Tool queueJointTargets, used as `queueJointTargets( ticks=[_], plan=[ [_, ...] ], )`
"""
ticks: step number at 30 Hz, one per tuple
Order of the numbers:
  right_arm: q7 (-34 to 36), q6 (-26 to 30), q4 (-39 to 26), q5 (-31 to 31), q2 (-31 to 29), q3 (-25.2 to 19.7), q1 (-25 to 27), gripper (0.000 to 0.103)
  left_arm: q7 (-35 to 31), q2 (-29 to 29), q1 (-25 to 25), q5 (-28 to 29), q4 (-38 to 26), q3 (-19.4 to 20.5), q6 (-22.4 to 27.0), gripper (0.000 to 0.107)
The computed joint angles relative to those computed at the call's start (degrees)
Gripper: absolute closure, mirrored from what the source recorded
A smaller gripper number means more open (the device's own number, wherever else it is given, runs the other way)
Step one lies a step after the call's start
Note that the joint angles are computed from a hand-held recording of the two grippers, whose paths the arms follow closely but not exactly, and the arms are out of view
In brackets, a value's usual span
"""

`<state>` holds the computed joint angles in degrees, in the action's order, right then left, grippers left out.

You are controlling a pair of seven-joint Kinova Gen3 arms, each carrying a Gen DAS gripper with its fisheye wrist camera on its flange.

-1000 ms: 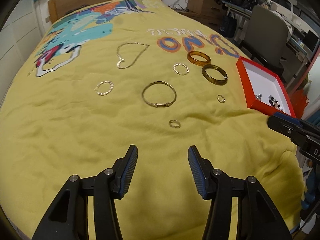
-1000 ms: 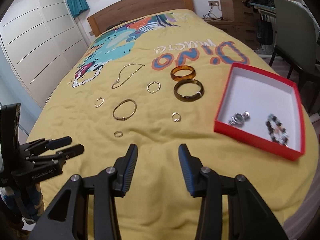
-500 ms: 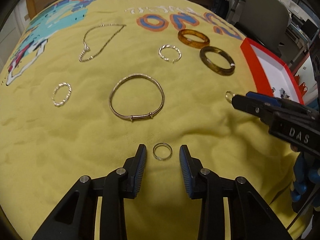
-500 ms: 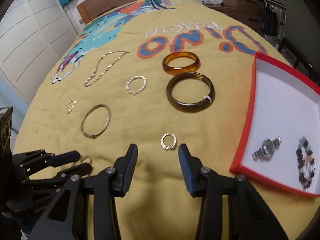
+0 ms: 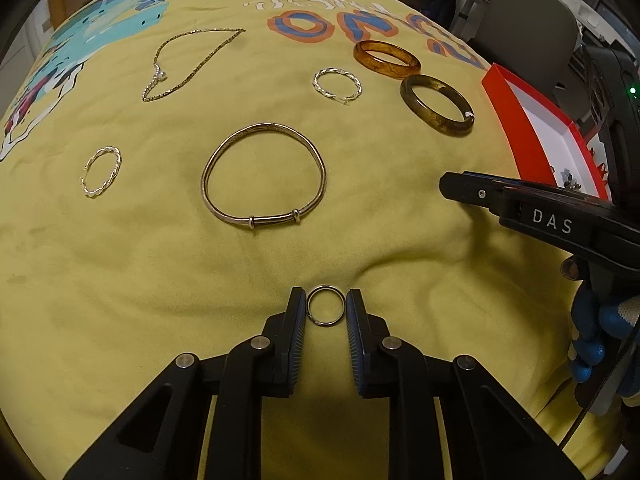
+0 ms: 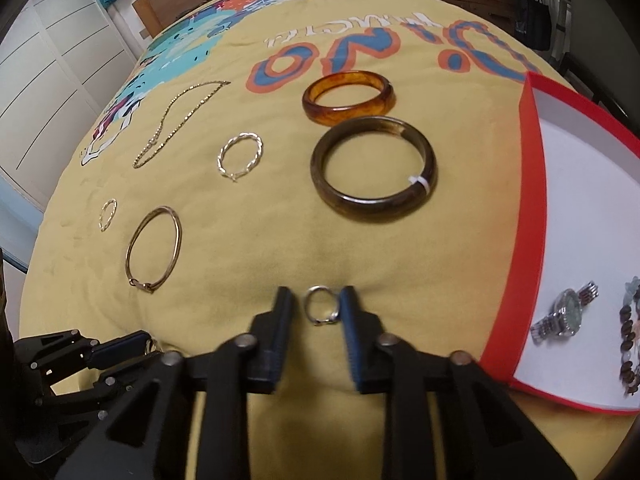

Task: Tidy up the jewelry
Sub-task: 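Grasp the small gold ring with the left tool while the right tool grasps the silver ring, then carry both rings with both tools and lower them into the box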

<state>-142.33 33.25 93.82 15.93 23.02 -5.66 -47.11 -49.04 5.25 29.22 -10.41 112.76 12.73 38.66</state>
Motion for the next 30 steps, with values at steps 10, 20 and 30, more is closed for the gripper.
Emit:
queueJointTargets(
  ticks=[10, 20, 30],
  plan=[
    [-1.19, -4.35, 4.03, 0.55, -3.21, -0.32, -0.90, 0.086, 1.79, -1.15, -0.12, 0.67, -0.11, 0.24, 1.37, 0.088],
    [-10.37, -6.42, 10.25, 7.68, -11.15, -0.08, -3.44, 0.086, 7.32, -3.53, 1.31, -2.96, -2.25, 2.29, 5.09, 0.088],
    [-19.56, -3.91, 19.47, 16.16, -22.41, -2.22, 2.72, 0.086, 4.66, 2.25, 6.21, -5.28, -15.52, 4.05, 7.69, 0.087]
  ],
)
